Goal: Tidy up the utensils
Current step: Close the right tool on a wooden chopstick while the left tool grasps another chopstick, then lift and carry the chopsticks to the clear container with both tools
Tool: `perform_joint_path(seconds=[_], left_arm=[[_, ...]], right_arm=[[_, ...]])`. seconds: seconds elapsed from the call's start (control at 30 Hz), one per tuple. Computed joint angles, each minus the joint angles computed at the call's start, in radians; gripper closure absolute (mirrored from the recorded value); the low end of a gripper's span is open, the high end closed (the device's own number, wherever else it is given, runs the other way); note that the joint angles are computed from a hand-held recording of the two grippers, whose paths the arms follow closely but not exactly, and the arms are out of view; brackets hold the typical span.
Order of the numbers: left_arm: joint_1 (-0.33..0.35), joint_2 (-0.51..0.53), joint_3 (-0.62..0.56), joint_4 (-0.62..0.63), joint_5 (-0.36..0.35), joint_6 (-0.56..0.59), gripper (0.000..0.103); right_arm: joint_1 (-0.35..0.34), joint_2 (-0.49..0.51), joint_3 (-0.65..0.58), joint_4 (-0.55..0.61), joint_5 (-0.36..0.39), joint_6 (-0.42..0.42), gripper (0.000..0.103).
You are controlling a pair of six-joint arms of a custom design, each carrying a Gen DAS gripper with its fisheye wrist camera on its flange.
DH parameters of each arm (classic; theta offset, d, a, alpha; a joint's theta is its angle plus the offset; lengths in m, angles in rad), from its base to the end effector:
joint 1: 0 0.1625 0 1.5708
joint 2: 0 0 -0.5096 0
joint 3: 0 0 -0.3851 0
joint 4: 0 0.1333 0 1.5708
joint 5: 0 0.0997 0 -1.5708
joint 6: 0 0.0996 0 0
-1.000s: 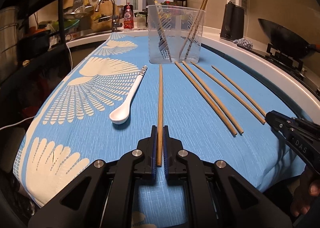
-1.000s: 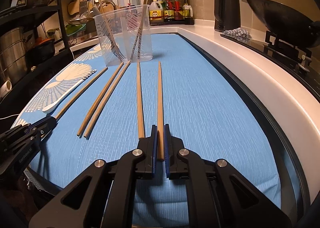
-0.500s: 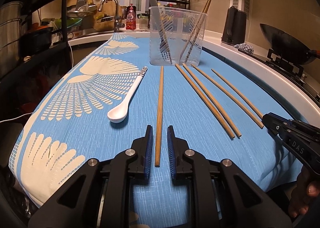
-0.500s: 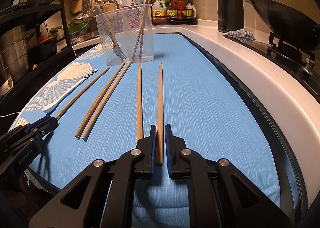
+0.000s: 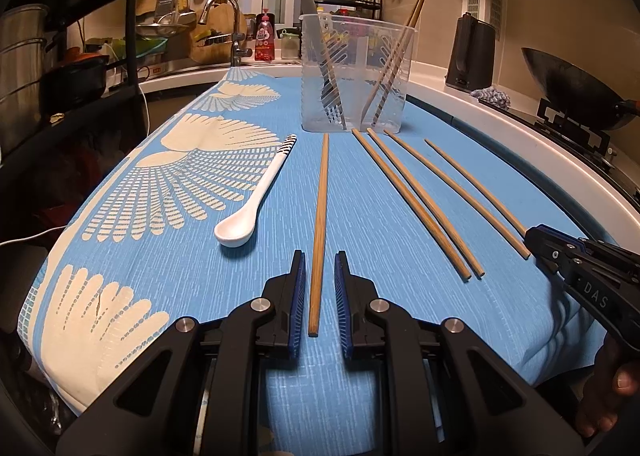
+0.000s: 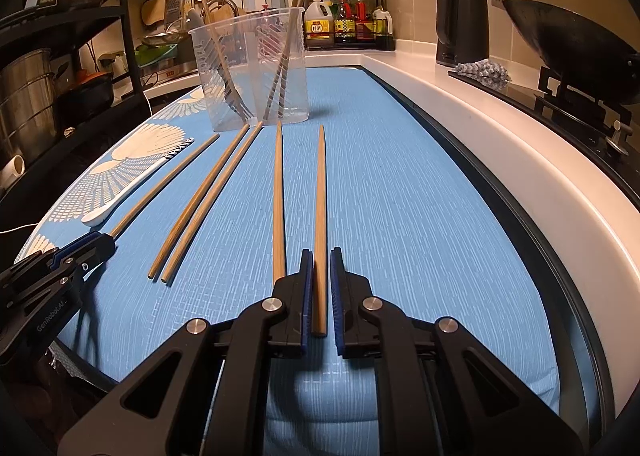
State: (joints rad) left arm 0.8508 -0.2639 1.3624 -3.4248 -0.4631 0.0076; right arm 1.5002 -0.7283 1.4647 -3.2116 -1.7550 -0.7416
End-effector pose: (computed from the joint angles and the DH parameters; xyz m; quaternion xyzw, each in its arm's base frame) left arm -0.3407 -0.7257 -0.0115 0.1000 0.8078 -0.4645 0.3488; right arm 0.0580 -0.8103 0.2609 0.2569 -0.8590 0.3670 0.2479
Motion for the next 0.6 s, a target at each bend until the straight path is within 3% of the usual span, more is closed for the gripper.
perform_joint_path(seconds=[0.27, 0.4, 0.6], left_arm=[[0.000, 0.000, -0.001, 0.001, 0.001, 0.001, 0.088], [0.000, -0.004, 0.001, 0.013, 0.000, -0.011, 0.097], [-0.010, -0.014, 0.009, -0.030, -0.008, 0.023, 0.097]], right_arm=[[0.002, 0.003, -0.002, -0.004, -0.004, -0.006, 0.095], [0.005, 0.000, -0.005, 0.015, -0.014, -0.004, 0.096], [0.015, -0.027, 0.006, 0.008, 0.003, 0.007, 0.097]])
